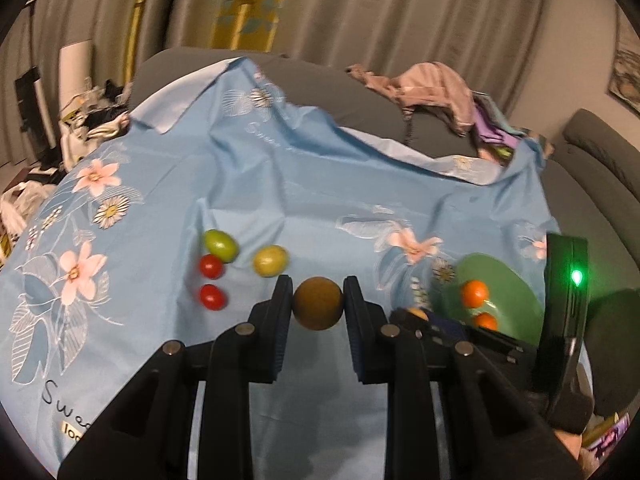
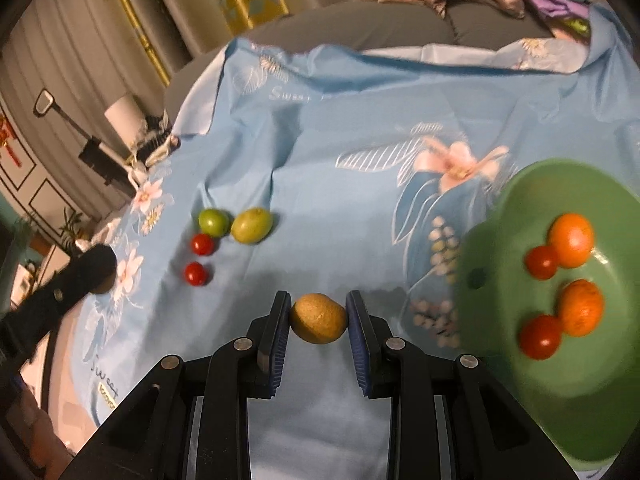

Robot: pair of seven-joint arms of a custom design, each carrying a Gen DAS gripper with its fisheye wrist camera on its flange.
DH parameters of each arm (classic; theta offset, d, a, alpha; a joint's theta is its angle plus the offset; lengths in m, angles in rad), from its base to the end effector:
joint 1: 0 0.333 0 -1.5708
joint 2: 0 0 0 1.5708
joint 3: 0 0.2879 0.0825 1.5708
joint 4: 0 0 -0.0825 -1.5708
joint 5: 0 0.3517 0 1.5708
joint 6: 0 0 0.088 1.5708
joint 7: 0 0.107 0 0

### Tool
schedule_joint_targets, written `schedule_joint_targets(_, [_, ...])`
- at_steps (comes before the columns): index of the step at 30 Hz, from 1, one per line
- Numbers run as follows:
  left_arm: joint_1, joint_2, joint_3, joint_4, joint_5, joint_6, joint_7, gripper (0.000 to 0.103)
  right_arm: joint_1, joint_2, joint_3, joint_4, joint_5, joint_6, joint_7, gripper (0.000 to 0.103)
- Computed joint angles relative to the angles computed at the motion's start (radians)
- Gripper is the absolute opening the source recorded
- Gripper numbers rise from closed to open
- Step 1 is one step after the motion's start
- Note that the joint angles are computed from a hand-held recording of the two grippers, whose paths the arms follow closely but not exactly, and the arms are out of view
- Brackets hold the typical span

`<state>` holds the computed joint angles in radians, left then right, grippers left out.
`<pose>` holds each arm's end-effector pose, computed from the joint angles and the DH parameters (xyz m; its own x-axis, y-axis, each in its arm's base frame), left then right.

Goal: Organize fruits
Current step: 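Carry the brownish fruit toward the green bowl while the right tool carries the yellow fruit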

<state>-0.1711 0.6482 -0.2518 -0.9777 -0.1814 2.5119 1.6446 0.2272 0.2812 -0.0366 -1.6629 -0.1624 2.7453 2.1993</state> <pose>0.6942 -0.2293 0.5842 -0.3868 -0.8816 0.2707 -0.6454 0.0491 -0.7622 0.6409 0.1332 0.5236 -0.1825 -0.9410 -0.2849 -0.6694 0.3312 -0.6651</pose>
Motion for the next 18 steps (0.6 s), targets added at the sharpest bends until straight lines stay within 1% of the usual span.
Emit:
schedule_joint_targets(3, [0.007, -0.024, -0.026, -0.037, -0.022, 0.018, 0.044, 0.025, 0.006, -0.04, -0.021, -0.045, -0.036, 0.04, 0.036, 0.03])
schedule_joint_targets(7, [0.005, -0.025, -0.047, -0.035, -0.051, 0.001, 0.093, 0.025, 0.015, -0.083, -0.053, -0.099, -0.141, 0.077, 0.122, 0.03])
schedule_joint_targets(10, [-0.017, -0.032, -0.038, -0.045, -0.044, 0.005, 0.095, 0.025, -0.018, -0.111, -0.033, -0.14, -0.11, 0.096, 0.116, 0.03])
schedule_joint_targets(13, [-0.044, -0.032, -0.036, -0.036, -0.034, 0.005, 0.088, 0.025, -0.034, -0.158, -0.038, -0.199, -0.134, 0.143, 0.147, 0.03])
schedule_joint_targets(15, [-0.065, -0.032, -0.028, -0.031, -0.021, 0.016, 0.07, 0.025, -0.041, -0.199, -0.053, -0.242, -0.206, 0.169, 0.221, 0.03])
schedule_joint_targets(17, [-0.086, -0.039, -0.015, -0.044, -0.012, 0.043, 0.015, 0.025, -0.061, -0.233, -0.051, -0.277, -0.252, 0.181, 0.269, 0.03])
schedule_joint_targets(18, [-0.086, -0.039, -0.023, -0.047, -0.019, 0.043, 0.005, 0.025, -0.073, -0.252, -0.052, -0.293, -0.291, 0.182, 0.308, 0.03])
